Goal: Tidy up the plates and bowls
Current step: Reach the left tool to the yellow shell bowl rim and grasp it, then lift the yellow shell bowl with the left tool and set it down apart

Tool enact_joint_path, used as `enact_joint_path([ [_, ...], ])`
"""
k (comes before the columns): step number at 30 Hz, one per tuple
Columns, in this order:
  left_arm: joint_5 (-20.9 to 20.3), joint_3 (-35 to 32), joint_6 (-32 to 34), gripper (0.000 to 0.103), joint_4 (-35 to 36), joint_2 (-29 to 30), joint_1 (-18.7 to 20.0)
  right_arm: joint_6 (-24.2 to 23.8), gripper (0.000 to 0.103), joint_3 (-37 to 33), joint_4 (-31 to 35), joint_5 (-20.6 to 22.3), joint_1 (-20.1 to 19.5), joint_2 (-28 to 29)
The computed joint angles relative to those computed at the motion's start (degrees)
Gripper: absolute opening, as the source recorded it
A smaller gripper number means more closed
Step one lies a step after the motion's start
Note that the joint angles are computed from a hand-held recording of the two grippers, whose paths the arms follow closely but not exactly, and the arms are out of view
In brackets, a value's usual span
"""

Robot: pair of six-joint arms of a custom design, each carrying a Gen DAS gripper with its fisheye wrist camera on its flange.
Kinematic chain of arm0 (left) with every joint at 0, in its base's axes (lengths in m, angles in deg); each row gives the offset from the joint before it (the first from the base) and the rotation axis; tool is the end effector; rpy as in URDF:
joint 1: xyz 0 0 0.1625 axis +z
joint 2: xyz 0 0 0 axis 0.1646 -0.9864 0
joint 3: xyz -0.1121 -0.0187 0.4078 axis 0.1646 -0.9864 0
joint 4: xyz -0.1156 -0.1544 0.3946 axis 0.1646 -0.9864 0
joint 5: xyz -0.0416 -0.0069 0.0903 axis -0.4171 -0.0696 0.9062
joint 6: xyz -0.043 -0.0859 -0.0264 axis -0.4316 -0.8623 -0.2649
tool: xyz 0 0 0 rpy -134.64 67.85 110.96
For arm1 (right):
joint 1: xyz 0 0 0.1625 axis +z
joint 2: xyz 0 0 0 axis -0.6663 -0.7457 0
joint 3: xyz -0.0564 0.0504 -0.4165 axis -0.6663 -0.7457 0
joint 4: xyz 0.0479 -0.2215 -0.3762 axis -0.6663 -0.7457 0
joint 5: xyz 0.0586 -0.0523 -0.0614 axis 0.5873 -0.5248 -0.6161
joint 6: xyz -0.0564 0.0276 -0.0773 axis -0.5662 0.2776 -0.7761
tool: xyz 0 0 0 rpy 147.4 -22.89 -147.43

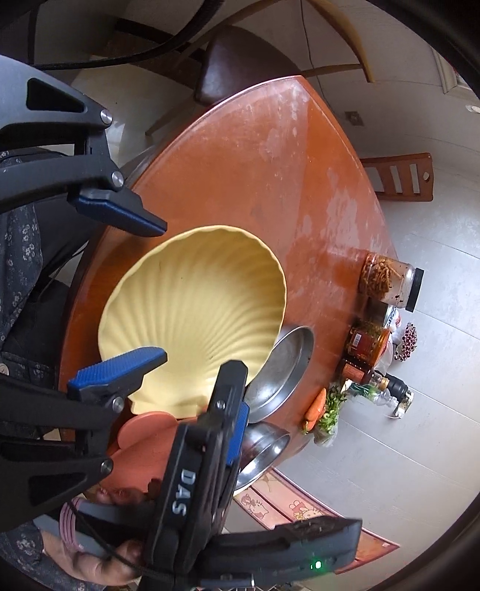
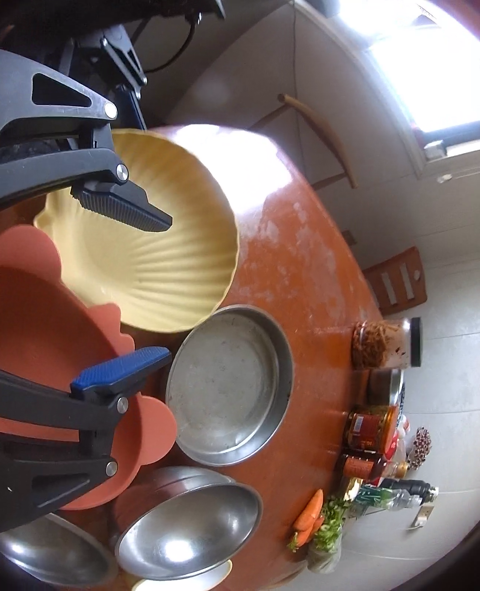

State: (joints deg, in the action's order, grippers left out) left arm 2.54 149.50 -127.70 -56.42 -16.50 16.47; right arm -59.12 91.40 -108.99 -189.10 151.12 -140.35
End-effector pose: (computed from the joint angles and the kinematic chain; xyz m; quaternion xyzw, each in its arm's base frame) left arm -0.1515 -0.3112 0.1369 -0.0302 0.8881 -0.3874 0.2456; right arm 0.2584 -0.4314 0.0830 0.4128 -0.8857 0.1162 0.1781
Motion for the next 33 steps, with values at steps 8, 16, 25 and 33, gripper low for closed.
enact_joint_path([
  [8,0.07,-0.83,2.61,0.059,-3.68,2.67,0.94,-0.15,0.053,-1.88,2.66,-0.65,-0.44,1.89],
  [16,0.97,-1.32,1.6,0.059,-0.25,-0.23,2.32,2.22,0.053,-3.09,4.8,0.4,0.67,2.08],
  [25,3.58,-2.5,0.72,0.059,7.55,-6.02,5.26,4.95,0.054,-6.73,6.16,2.3,3.53,5.37],
  [33,5.75,-3.6,4.4,0.059,8.41,-8.44,8.96,7.66,0.054,-10.36,6.03,4.12,4.46,9.62],
])
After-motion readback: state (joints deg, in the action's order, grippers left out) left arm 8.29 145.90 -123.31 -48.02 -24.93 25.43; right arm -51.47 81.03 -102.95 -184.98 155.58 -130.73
